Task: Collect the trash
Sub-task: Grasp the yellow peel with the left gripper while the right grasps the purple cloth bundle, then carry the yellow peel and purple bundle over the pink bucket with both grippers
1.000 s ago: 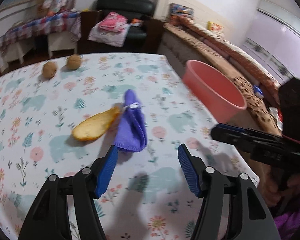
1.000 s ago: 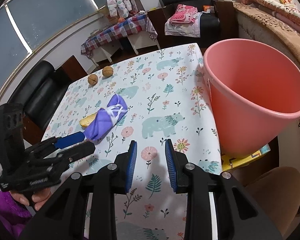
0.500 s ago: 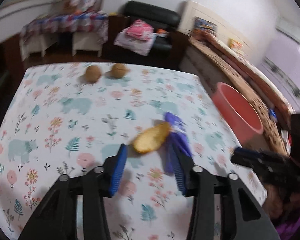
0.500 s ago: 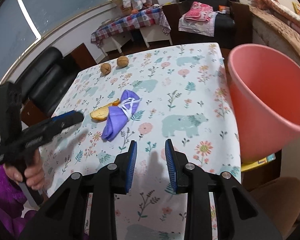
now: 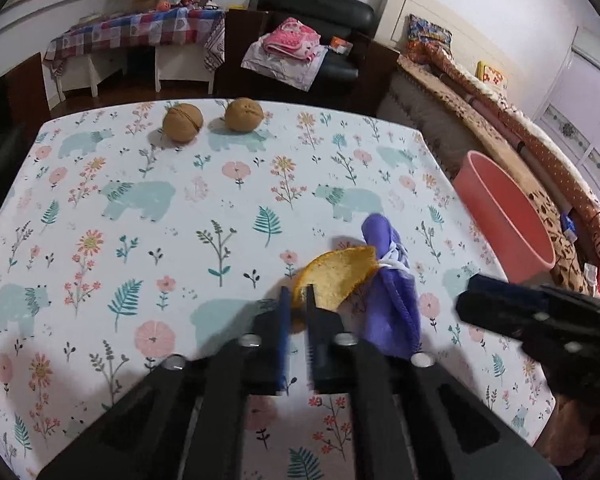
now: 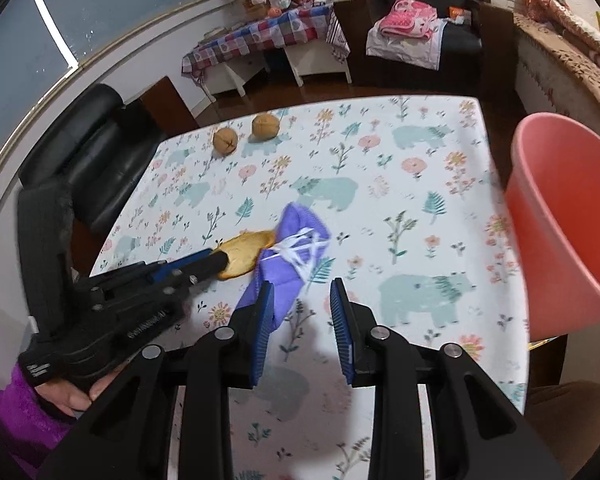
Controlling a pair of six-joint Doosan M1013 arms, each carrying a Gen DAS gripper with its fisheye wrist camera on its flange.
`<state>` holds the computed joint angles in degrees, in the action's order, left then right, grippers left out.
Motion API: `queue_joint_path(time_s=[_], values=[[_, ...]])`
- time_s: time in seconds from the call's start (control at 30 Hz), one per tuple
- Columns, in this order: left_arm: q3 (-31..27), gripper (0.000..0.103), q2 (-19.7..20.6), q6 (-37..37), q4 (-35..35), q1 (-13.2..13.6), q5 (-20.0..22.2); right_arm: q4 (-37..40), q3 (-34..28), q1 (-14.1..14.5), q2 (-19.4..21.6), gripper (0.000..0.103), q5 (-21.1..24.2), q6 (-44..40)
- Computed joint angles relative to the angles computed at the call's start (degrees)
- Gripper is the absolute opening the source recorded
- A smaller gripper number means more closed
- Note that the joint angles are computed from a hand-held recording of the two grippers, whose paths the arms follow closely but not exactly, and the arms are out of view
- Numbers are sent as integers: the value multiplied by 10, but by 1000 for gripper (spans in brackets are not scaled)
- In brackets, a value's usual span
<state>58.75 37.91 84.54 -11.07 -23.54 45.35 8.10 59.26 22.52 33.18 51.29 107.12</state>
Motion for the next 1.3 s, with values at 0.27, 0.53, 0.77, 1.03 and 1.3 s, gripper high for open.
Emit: queue_joint_path(time_s=[0.27,0.53,0.77,1.03,1.3], values=[[41,4,-28,-61,36,10,-33,13,-45,6,32,32,41,2],[67,4,-42,-75,20,18,-45,-10,-63,12,51,41,55,32],[70,4,-45,-76,22,16,-50,-25,-37,15,36,32,22,-1],[75,4,-52,-79,27,10,-54,-29,-9,13,18,11,-2,-18],[70,4,-56,-79,35,5,-56,-50,34,7,-13,9,-38,5]])
